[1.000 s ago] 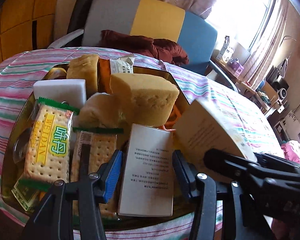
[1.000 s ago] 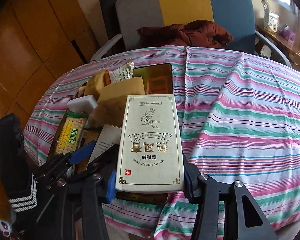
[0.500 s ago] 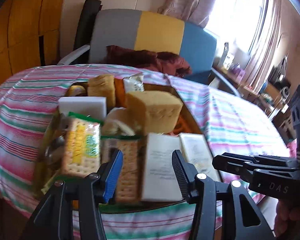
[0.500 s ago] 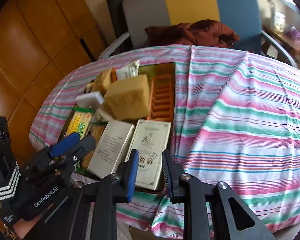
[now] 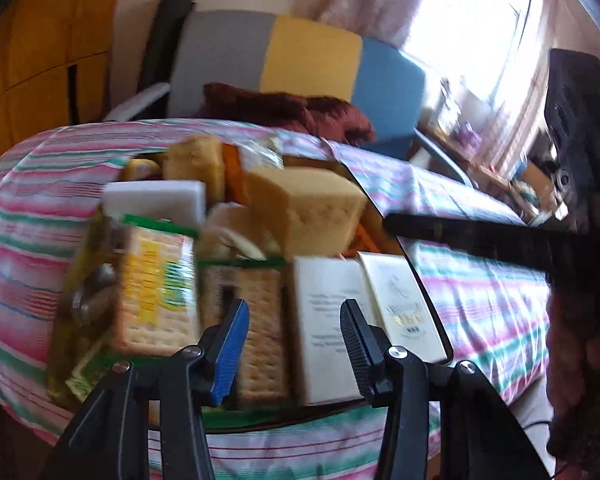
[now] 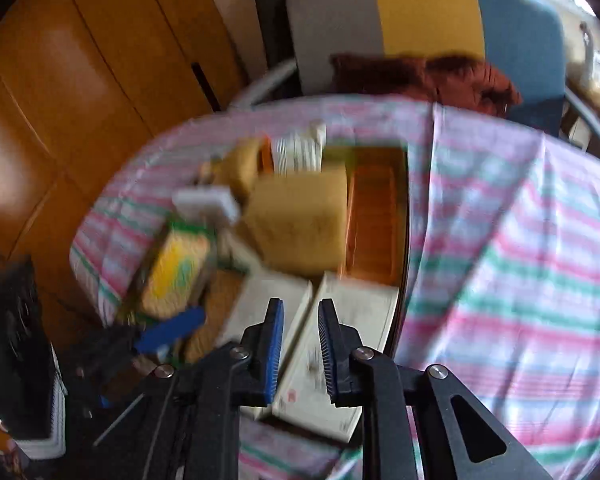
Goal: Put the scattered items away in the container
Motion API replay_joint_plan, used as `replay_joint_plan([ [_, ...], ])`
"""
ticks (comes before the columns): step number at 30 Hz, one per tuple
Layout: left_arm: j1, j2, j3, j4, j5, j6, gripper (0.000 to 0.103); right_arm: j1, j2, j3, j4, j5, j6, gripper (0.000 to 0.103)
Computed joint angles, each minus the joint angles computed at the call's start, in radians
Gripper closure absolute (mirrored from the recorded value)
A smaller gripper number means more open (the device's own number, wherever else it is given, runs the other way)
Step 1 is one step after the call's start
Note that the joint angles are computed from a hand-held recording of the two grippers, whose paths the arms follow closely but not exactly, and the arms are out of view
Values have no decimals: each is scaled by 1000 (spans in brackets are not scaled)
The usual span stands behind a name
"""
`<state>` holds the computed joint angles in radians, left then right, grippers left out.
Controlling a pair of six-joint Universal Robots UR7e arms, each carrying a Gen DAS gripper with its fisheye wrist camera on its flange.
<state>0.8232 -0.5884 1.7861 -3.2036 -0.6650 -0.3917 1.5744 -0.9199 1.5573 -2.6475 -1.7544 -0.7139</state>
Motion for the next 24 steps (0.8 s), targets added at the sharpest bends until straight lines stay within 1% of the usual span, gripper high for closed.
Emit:
replay_joint_plan([
  [3,6,-26,24,-24,63,-41,55,35,60,-76,-33,-4,-12,80],
  [5,14,-47,43,-26,90,-77,55,64,123,-143,-62,-57,-18,80],
  [6,19,-57,52,-22,101,-97,55,73,155,-181,-57,-73,-18,79],
  [7,26,-66,59,-15,112,-117,55,80,186,-219,-37,-83,-16,77],
  [9,39,-81,68,-9,124,-141,55,88,236,-282,26,-115,-13,68],
  [10,45,-85,70,-15,128,-142,55,91,257,-302,49,-133,-20,67],
  [11,50,-87,70,-19,135,-139,55,94,273,-312,51,-151,-40,62],
  [13,60,-89,63,-14,150,-129,55,96,292,-313,44,-205,-101,62],
  [14,65,-90,60,-8,149,-125,55,95,293,-310,45,-231,-117,64],
  [16,79,-90,47,21,132,-124,54,91,281,-299,55,-264,-123,64],
  [17,86,-91,41,43,117,-130,54,92,282,-299,57,-295,-117,64],
  [18,93,-88,34,54,103,-130,54,88,278,-297,66,-299,-118,63],
  [20,99,-79,33,30,87,-104,54,82,267,-295,77,-262,-131,63],
  [21,101,-75,31,19,83,-91,54,82,263,-301,89,-239,-124,62],
  [23,107,-68,26,5,69,-70,54,79,257,-323,109,-145,-93,61],
  [24,113,-67,23,1,48,-60,53,84,267,-339,102,-128,-87,60],
])
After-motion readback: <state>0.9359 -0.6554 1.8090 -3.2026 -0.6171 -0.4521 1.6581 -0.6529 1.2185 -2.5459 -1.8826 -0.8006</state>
